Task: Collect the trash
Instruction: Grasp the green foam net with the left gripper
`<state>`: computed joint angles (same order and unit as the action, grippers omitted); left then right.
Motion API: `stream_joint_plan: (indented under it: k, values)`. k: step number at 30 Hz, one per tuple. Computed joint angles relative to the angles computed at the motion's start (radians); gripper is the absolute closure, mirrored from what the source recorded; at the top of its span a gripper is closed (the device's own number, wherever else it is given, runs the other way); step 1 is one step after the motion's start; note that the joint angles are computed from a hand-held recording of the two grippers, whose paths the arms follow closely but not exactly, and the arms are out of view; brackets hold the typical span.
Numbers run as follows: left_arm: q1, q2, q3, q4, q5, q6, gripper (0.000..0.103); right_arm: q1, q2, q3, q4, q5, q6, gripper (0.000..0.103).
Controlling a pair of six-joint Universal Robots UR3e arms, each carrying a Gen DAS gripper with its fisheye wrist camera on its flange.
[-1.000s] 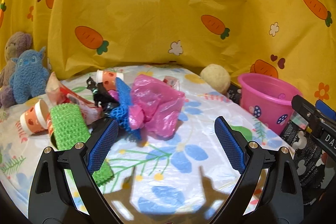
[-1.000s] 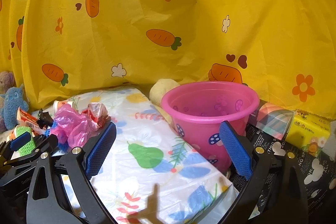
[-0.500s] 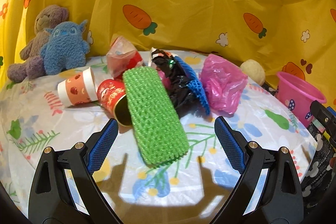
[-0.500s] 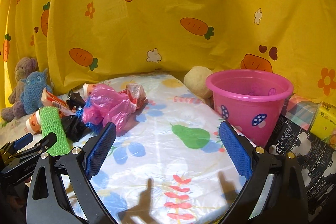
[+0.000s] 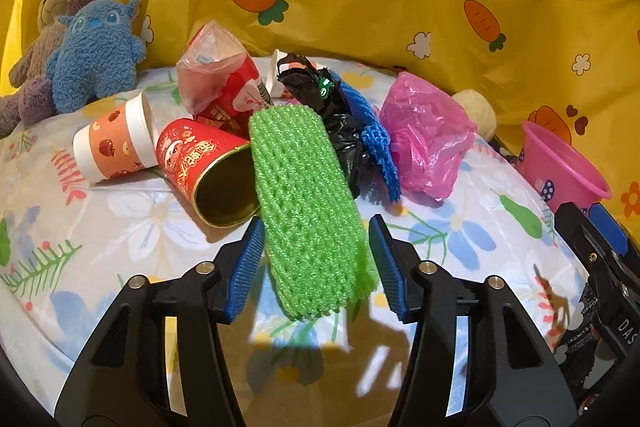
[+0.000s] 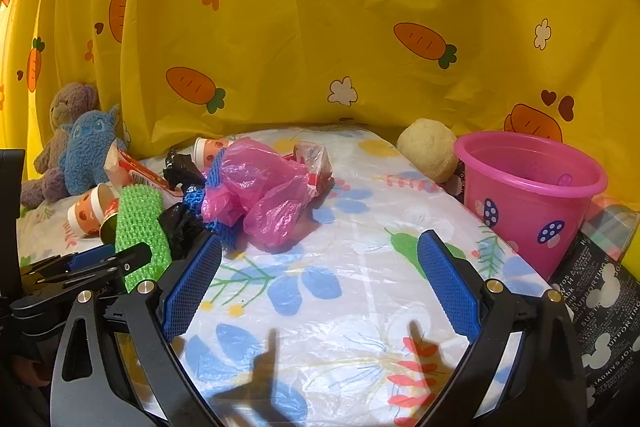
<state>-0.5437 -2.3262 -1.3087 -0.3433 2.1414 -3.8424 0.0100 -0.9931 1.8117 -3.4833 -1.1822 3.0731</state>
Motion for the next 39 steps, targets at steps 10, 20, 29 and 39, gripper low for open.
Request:
stream_joint_plan:
  k: [10, 20, 29, 39]
  values:
    - [0.033, 0.020, -0.060, 0.083, -0.096, 0.014, 0.094, 0.029, 0.033, -0.074, 0.065, 0.009, -0.018, 0.008]
    - [-0.062, 0.090, -0.104, 0.135, 0.131, 0.038, 0.095, 0.057, 0.068, -0.166, 0.130, 0.010, -0.021, 0.008]
    - [-0.078, 0.131, -0.156, 0.165, 0.232, 0.016, 0.095, 0.132, 0.160, -0.365, 0.254, 0.014, -0.047, 0.023]
    - [-0.059, 0.137, -0.202, 0.208, 0.214, 0.023, 0.095, 0.191, 0.295, -0.647, 0.498, -0.020, -0.075, 0.059]
